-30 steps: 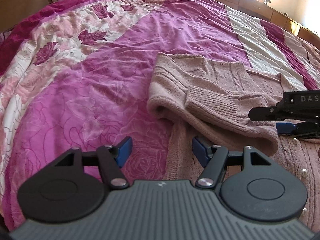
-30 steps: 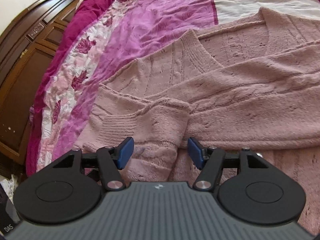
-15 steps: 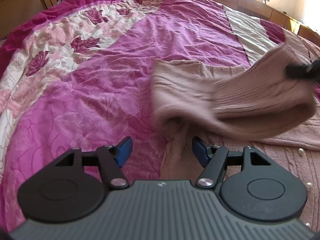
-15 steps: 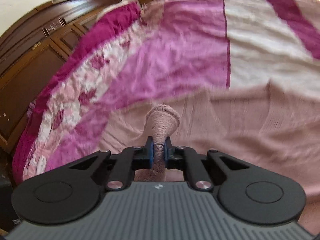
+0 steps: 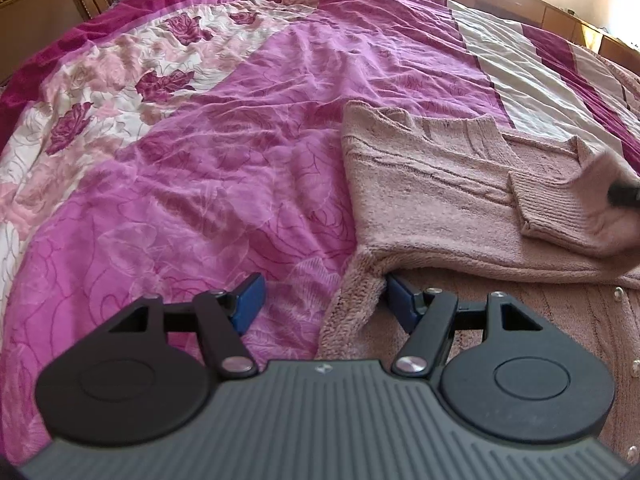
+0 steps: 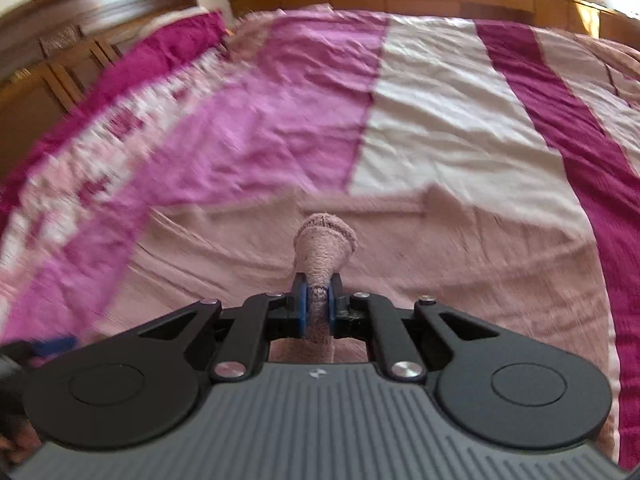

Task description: Fold small clothes

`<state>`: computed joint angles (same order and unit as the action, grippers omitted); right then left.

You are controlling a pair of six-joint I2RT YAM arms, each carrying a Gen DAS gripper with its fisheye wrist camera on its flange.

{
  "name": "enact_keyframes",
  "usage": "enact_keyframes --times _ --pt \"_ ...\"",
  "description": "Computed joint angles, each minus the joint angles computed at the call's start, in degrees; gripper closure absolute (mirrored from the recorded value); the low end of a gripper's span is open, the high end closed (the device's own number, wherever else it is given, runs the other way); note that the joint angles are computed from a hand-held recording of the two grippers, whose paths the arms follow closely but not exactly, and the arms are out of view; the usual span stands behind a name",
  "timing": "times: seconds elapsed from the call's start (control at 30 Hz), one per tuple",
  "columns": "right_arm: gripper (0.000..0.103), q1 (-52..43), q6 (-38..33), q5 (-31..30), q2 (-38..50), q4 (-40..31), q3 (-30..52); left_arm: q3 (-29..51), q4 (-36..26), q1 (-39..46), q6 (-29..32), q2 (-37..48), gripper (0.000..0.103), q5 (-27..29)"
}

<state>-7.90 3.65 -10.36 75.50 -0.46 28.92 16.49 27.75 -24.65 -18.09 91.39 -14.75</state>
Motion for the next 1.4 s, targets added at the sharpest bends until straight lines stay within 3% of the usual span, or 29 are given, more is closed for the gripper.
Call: enact_keyframes --times 0.13,0.2,0.27,0.43,0.57,0.73,0.93,1.03,1.17,1.4 --pt "0.090 -2.28 2.04 -0.23 6.52 6.08 -2.55 0.06 0.13 -0.17 -0.14 0.22 0.035 -0.22" --pt "0.081 -3.25 2.35 -0.79 7.12 7.44 -3.41 0.08 0.22 -0.18 -0.09 0.33 0.035 -0.29" --pt "0.070 -2.97 2.82 -0.28 5.48 6.09 -3.50 0.00 0.42 -0.21 -0.03 0.47 0.035 -0.33" --pt "0.061 1.90 2.58 4.00 -3.73 2.83 -4.63 -0.01 0.64 -0.17 -0.27 0.84 0.034 -0.37" --pt "0.052 7.68 2.01 3.10 -7.96 0.64 -4.89 -0.19 1.13 0.09 -0.04 1.14 0.034 -0.28" --pt "0.049 16.38 3.33 6.44 -5.49 2.16 -4.50 -0.06 0.97 -0.15 -0.26 1.16 0.034 -0.42" --pt "0.049 22.53 3.48 10.84 3.96 7.60 -3.60 -0.20 1.55 -0.13 -0.31 1.58 0.033 -0.51" --pt "0.052 22.78 3.16 12.25 6.43 11.75 -4.65 -0.25 1.76 -0.03 -0.10 1.70 0.032 -0.40" --pt "0.089 21.28 2.79 13.99 6.77 12.95 -4.75 -0.25 1.89 -0.05 -0.26 1.93 0.032 -0.47" --pt "0.094 13.36 2.82 11.66 -5.85 11.23 -8.64 -0.18 1.83 0.00 -0.21 1.96 0.031 -0.42"
